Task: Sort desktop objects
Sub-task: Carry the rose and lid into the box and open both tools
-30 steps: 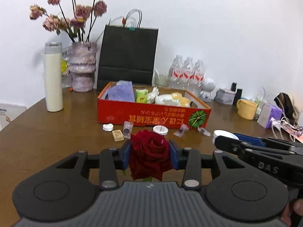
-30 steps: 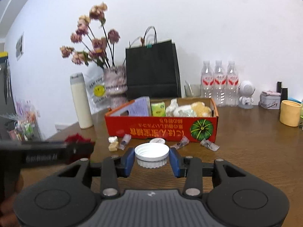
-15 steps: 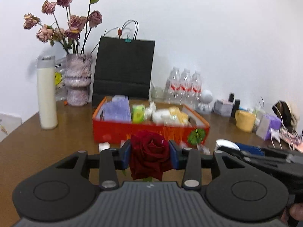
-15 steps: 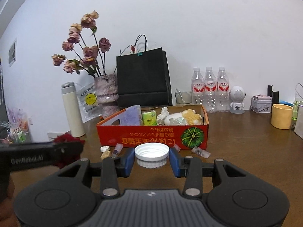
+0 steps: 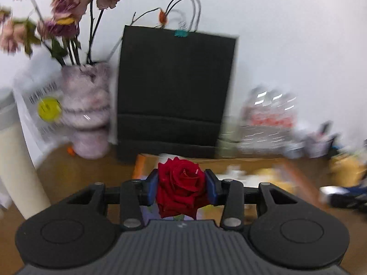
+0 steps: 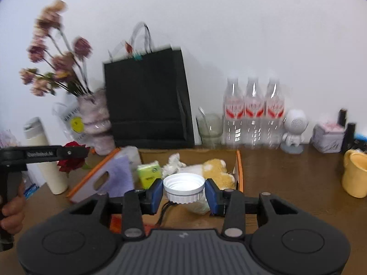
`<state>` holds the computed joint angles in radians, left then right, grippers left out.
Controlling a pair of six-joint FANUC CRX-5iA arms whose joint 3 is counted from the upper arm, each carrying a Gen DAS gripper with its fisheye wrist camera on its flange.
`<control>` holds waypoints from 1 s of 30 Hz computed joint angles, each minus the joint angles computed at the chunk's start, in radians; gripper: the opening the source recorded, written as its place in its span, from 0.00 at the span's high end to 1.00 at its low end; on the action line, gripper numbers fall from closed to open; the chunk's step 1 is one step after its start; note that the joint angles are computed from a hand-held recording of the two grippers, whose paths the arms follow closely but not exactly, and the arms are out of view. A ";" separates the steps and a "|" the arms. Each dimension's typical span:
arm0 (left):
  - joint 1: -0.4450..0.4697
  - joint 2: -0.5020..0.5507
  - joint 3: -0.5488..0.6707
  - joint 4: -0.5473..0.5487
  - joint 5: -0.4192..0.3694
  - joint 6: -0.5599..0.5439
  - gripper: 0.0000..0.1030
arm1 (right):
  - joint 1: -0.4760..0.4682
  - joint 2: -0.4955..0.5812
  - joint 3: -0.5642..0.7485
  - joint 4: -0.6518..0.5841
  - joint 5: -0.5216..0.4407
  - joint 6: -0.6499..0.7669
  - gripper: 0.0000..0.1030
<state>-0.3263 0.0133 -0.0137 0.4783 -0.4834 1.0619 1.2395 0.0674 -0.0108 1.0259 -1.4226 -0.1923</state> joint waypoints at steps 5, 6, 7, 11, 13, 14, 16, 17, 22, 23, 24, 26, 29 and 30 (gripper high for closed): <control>-0.027 0.169 0.209 -0.216 -0.190 0.090 0.53 | -0.150 0.008 0.055 -0.274 0.135 0.129 0.62; -0.038 0.199 0.261 -0.280 -0.246 0.135 0.53 | -0.178 0.019 0.076 -0.337 0.156 0.161 0.62; -0.047 0.228 0.313 -0.334 -0.307 0.179 0.52 | -0.197 0.031 0.093 -0.379 0.166 0.184 0.62; -0.086 0.243 0.368 -0.446 -0.402 0.171 0.45 | -0.239 0.121 0.197 -0.458 0.127 0.283 0.62; -0.086 0.251 0.385 -0.438 -0.441 0.170 0.44 | -0.255 0.168 0.254 -0.486 0.092 0.332 0.62; -0.087 0.253 0.392 -0.442 -0.448 0.181 0.43 | -0.261 0.192 0.281 -0.489 0.067 0.347 0.62; -0.075 0.260 0.403 -0.411 -0.473 0.169 0.41 | -0.271 0.222 0.322 -0.506 0.031 0.360 0.59; -0.068 0.264 0.414 -0.395 -0.488 0.172 0.37 | -0.276 0.228 0.333 -0.518 0.022 0.356 0.56; 0.002 0.265 0.437 -0.205 -0.559 0.162 0.19 | -0.274 0.160 0.305 -0.549 0.051 0.319 0.35; 0.006 0.265 0.455 -0.211 -0.573 0.179 0.16 | -0.271 0.146 0.302 -0.546 0.046 0.312 0.32; 0.010 0.261 0.469 -0.218 -0.587 0.198 0.14 | -0.272 0.143 0.312 -0.553 0.033 0.318 0.25; 0.021 0.265 0.504 -0.226 -0.636 0.225 0.10 | -0.272 0.149 0.347 -0.573 -0.025 0.330 0.24; 0.043 0.266 0.522 -0.195 -0.714 0.236 0.05 | -0.260 0.127 0.348 -0.595 -0.056 0.296 0.24; 0.047 0.260 0.518 -0.192 -0.732 0.249 0.05 | -0.255 0.120 0.347 -0.602 -0.059 0.281 0.24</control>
<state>-0.2789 0.2730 0.5042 0.2859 -1.2152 1.3105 0.9842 0.1876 0.3357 0.4238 -1.4812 0.0890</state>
